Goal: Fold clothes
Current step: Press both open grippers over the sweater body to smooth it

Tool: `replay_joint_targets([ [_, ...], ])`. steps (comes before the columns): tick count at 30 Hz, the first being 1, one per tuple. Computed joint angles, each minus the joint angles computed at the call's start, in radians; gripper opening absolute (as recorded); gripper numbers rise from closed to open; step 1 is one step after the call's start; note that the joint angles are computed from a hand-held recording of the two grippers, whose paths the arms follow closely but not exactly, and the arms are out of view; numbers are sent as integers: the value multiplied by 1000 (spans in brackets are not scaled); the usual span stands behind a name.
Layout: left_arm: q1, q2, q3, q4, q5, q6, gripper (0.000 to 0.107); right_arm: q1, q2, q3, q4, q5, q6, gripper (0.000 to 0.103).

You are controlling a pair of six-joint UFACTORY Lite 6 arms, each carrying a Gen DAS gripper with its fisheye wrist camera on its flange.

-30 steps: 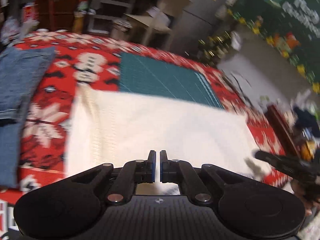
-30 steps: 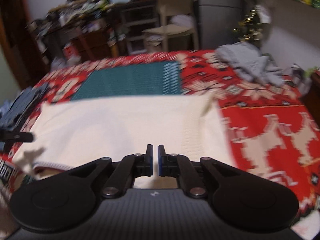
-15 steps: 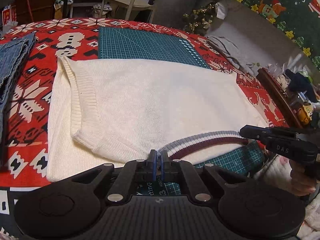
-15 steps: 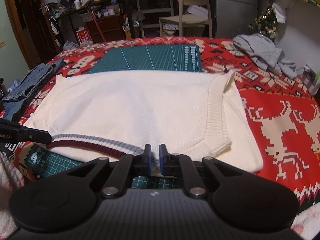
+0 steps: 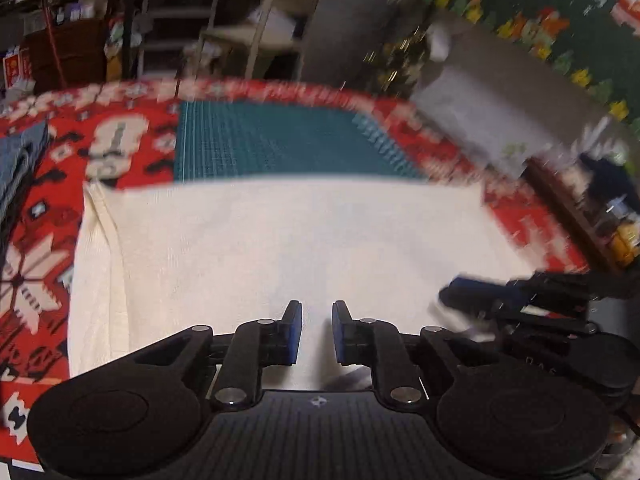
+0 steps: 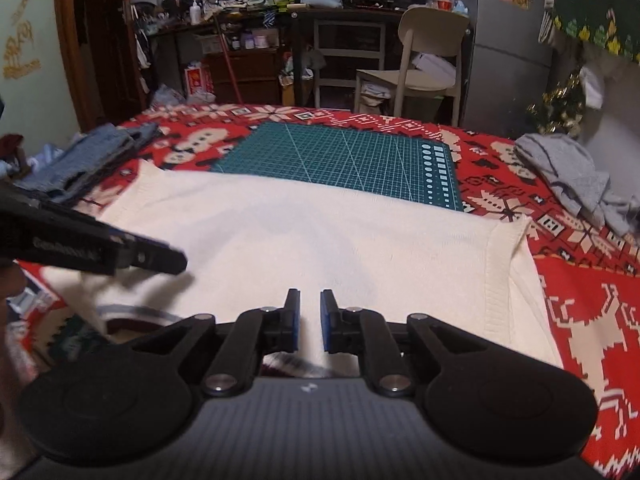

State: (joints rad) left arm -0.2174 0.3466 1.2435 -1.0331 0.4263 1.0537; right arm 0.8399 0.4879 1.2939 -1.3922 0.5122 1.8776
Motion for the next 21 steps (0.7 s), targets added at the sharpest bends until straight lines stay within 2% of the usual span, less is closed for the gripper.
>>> replay_joint_targets([
  [2, 1, -17, -27, -17, -6, 35, 17, 8, 46, 25, 13, 23, -14, 12],
  [4, 10, -38, -52, -34, 9, 71, 21, 35, 37, -10, -49, 57, 47, 13],
  [6, 21, -57, -75, -68, 38, 123, 36, 43, 19, -44, -84, 58, 96, 14],
  [10, 14, -65, -88, -106, 45, 120, 52, 38, -21, -108, -150, 40, 209, 22],
  [12, 13, -47, -69, -125, 83, 112, 76, 39, -28, -124, -185, 35, 246, 27],
  [14, -12, -46, -60, -100, 63, 60, 80, 40, -31, -124, -192, 28, 248, 31],
  [16, -48, -71, -70, -57, -8, 1, 80, 31, -52, -132, -198, -2, 244, 43],
  [17, -63, -90, -83, -51, -50, -3, 80, 34, -69, -140, -207, 11, 252, 45],
  [19, -71, -134, -112, -127, -86, 93, 80, 46, -99, -154, -219, 71, 270, 60],
  [20, -70, -144, -116, -160, -87, 137, 84, 40, -107, -158, -218, 95, 272, 65],
  [21, -73, -145, -116, -182, -102, 169, 86, 35, -115, -161, -217, 118, 274, 74],
])
